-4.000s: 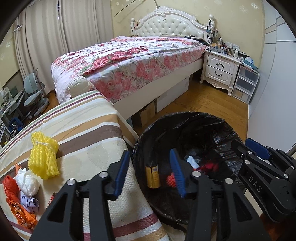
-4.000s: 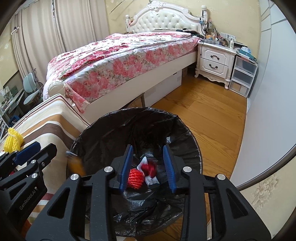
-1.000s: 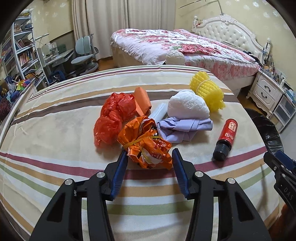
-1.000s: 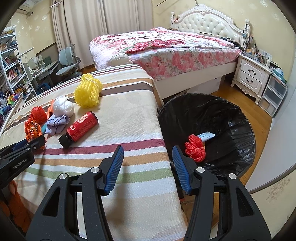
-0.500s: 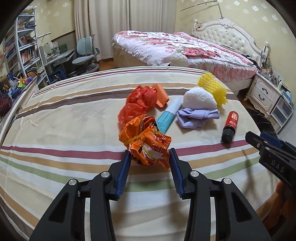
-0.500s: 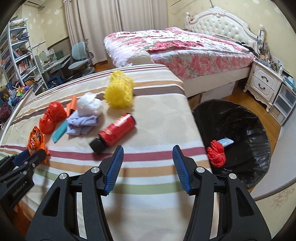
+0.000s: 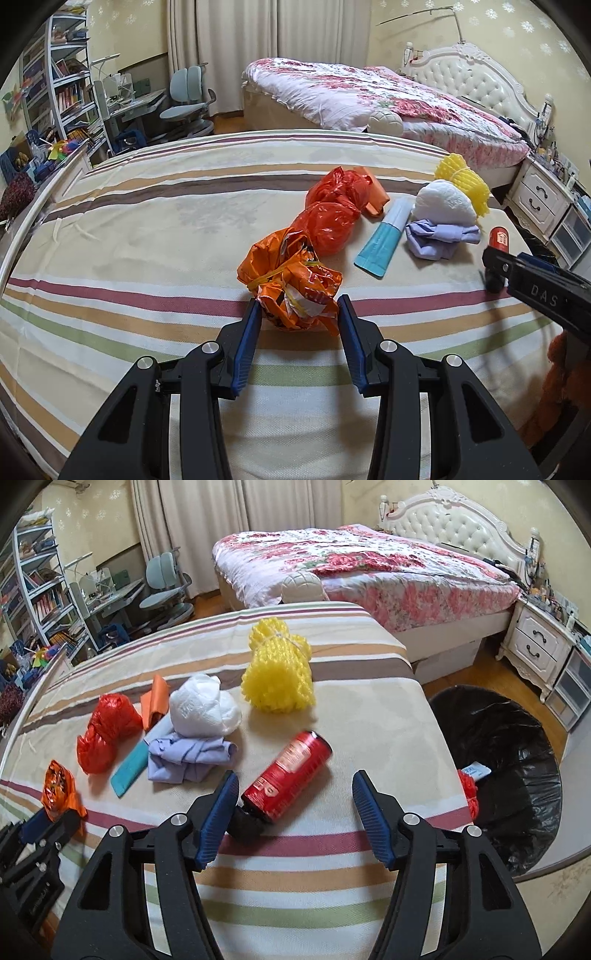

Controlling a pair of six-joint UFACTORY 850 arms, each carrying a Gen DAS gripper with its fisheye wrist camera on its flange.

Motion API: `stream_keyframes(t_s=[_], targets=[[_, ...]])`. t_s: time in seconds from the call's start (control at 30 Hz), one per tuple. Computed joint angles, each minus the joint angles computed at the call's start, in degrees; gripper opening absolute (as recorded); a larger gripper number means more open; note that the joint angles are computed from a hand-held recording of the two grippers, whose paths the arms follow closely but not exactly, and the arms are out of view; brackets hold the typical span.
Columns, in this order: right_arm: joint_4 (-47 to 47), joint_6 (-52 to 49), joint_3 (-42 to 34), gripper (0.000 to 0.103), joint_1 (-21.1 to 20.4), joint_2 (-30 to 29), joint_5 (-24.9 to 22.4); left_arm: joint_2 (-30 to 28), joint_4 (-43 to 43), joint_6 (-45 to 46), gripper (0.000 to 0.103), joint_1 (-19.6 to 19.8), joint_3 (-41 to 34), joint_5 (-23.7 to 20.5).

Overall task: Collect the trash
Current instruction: 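Grasp the orange snack bag with the left tool while the right tool grasps the red can, then carry the snack bag and red can over the black bin and open both tools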

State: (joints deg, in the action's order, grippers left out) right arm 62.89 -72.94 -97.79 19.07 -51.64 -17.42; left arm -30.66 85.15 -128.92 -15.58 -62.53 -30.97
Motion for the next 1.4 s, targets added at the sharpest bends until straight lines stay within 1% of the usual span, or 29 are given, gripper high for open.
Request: stream_keyframes(t_s=[0.1,0.2,0.37,0.43,0.53,0.57,0.6,0.8,1.0,1.4], targets=[[-0.93,0.71,0.91,0.062,-0.43,0.45,0.61,-0.03,0.64,-0.49,0.042,0.31,0.1,0.81],[-1.61,1.32,0.66,0.062,-0.76,0.26,0.17,-0.17,1.13,-0.72,0.042,0.45,0.14,1.22],[-2.37,0.16,-0.13,0.06,-0.07,-0.05,0.38,-0.22,1.14,-0.78,0.042,0.43,0.1,1.22],[-1.88,-1.46,-0.34,0.053,0.32,-0.11,0.63,-0.23,1.01,-0.62,0.042,0.42,0.06,1.13],[-2.79,-2.03,-0.81,0.038,0.75,-0.42,0.13,-0.29,1.19,-0.72,0.042,0.46,0.04,1.08],[-4.2,-1.02,-1.07,0.029,0.84,-0.6,-0.29,-0.28,1.29,-0.86,0.042,0.46,0.05,1.13],[-4.31,-1.2,-1.06,0.025,0.87,-0.65,-0.41,-0.31,1.74,-1.37,0.042,0.54,0.1,1.23],[0.1,-5.66,0.95,0.024,0.45,0.54,-0.68,0.19,4.49,-4.52,0.042,0.5,1.13,1.26],[6.58,-11.85,3.92,0.024,-0.57,2.29,-1.09,1.14,8.3,-8.52,0.042,-0.06,2.13,1.11],[15.62,-19.46,5.93,0.024,-3.6,4.2,-2.56,0.68,9.12,-6.81,0.042,-2.39,-0.66,1.13]])
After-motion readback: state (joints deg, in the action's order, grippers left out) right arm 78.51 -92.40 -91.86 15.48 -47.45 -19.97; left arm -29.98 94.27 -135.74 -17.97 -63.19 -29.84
